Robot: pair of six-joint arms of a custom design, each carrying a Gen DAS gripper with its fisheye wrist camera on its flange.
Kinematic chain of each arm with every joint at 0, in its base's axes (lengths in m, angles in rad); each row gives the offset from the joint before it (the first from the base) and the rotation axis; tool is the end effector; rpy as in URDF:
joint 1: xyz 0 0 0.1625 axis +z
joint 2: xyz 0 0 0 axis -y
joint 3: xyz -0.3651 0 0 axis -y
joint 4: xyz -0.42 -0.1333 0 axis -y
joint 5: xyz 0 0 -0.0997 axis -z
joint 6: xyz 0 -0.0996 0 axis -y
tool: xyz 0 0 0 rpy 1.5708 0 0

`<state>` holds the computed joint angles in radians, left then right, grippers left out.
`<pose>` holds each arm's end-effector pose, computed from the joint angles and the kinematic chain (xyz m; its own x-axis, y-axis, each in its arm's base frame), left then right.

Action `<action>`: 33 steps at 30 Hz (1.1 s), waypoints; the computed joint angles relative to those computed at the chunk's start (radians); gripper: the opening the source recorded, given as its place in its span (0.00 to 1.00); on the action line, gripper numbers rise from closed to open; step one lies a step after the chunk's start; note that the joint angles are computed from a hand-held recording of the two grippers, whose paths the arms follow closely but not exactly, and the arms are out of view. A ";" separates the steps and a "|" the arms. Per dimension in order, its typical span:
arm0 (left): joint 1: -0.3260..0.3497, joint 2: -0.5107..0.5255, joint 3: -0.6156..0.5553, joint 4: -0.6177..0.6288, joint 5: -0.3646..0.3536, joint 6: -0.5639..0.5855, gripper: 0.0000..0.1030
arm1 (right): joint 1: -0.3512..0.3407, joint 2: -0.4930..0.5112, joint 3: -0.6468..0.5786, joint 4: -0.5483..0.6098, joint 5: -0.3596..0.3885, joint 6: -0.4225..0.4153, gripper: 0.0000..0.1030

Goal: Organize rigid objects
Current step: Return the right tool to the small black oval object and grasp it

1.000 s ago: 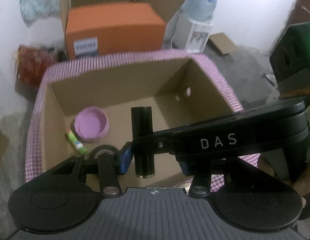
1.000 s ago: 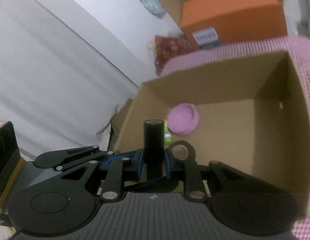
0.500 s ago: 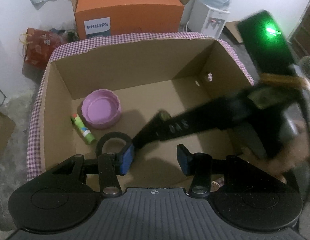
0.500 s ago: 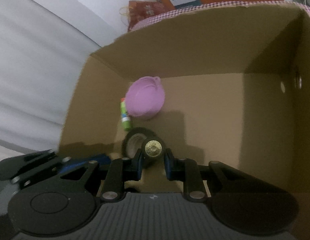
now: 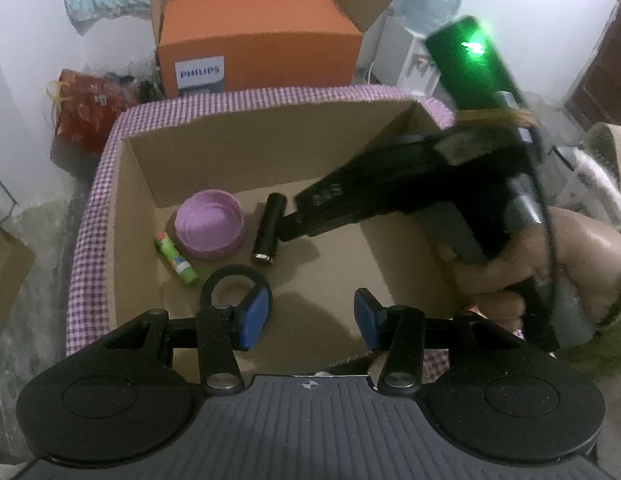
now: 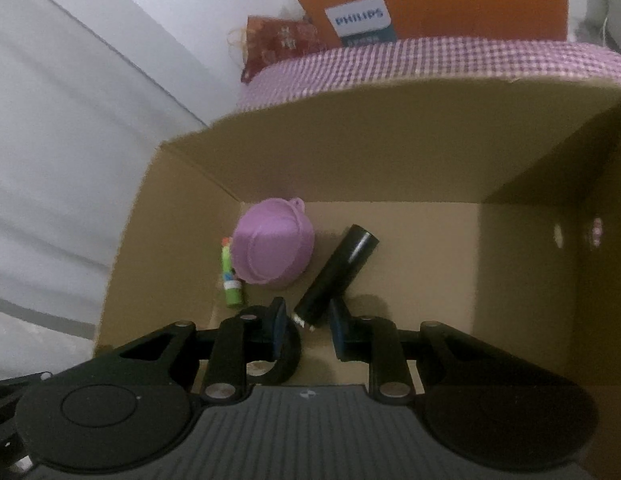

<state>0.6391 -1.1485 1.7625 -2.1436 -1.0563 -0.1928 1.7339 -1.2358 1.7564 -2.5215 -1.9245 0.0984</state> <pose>-0.3640 -0.4976 0.1628 -0.6473 0.5835 -0.4905 0.6907 0.7211 -0.0538 0.1972 -0.5898 0.2550 -0.9590 0.0783 0.2723 -0.0536 0.8935 -0.4459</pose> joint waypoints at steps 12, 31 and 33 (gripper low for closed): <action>-0.067 -0.175 0.151 -0.109 -0.017 0.043 0.46 | 0.116 -0.385 0.386 -0.314 0.018 0.018 0.25; -0.074 -0.252 0.410 -0.181 -0.267 0.109 0.47 | 0.041 -0.755 0.909 -0.475 -0.002 0.328 0.25; -0.070 -0.231 0.417 -0.183 -0.281 0.113 0.47 | 0.032 -0.768 0.926 -0.468 -0.003 0.339 0.25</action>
<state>0.5689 -1.3797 2.1796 -2.3265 -1.3371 -0.0799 1.7659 -2.0037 2.6821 -2.9898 -1.9277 0.4370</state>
